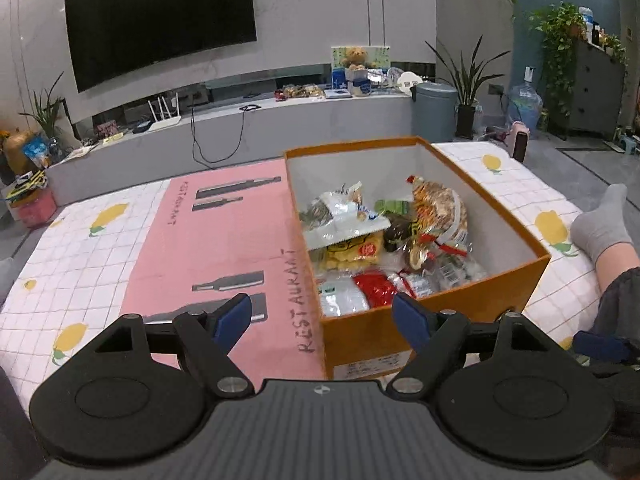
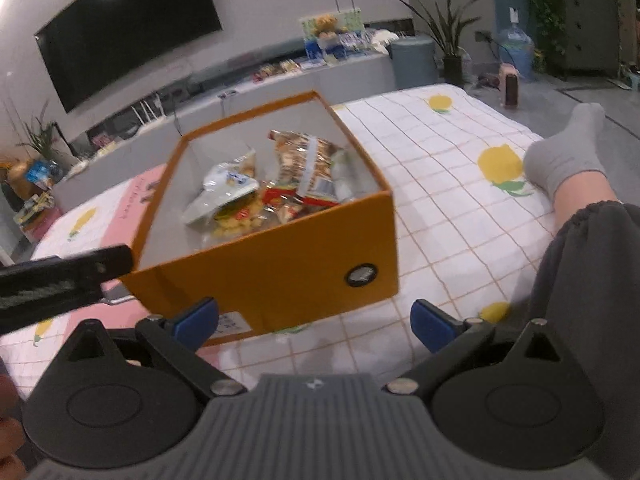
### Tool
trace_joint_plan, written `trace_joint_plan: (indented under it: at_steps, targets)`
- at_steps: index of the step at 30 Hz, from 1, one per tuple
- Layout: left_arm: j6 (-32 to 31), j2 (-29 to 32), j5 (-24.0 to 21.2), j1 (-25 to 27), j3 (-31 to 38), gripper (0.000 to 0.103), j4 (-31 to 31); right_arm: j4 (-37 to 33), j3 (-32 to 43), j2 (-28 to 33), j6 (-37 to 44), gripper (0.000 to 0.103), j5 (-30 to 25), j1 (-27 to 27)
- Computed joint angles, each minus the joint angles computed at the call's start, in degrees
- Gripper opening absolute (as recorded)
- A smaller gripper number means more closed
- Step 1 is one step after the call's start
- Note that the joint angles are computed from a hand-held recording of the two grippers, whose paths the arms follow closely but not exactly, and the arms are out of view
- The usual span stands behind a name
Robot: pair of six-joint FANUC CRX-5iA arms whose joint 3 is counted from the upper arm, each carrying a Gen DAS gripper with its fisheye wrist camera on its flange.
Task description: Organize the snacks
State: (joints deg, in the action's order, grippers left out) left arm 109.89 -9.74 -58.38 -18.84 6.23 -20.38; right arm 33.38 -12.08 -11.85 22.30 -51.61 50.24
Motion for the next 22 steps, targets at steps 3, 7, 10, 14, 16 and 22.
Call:
trace_joint_plan:
  at_steps: [3,7,10,14,16,22]
  targets:
    - [0.15,-0.57,0.65,1.52,-1.59,0.094,2.42,1.67,-0.57,0.14,-1.55,0.099,-0.06,0.56]
    - [0.12,-1.2,1.04,1.61,-2.69,0.094,2.26,2.47,-0.36,1.03,-0.65,0.099,-0.4,0.76]
    - [-0.01,-1.7,1.25,2.21,-3.75,0.094,3.49,1.53,-0.06,1.4,0.78,0.099,-0.6,0.67]
    - [0.21,-1.84,1.15,2.34,-4.35,0.094,3.76,1.85,0.21,2.01,2.15,0.099,-1.71,0.92]
    - [0.4,-1.91,1.12,2.29,-4.57,0.094,3.76,1.8,0.27,2.18,2.66,0.099,-2.01,0.94]
    - [-0.28,-2.03,0.98,2.55,-4.7,0.093,4.38,1.62,0.29,2.4,3.08,0.099,-2.18,1.03]
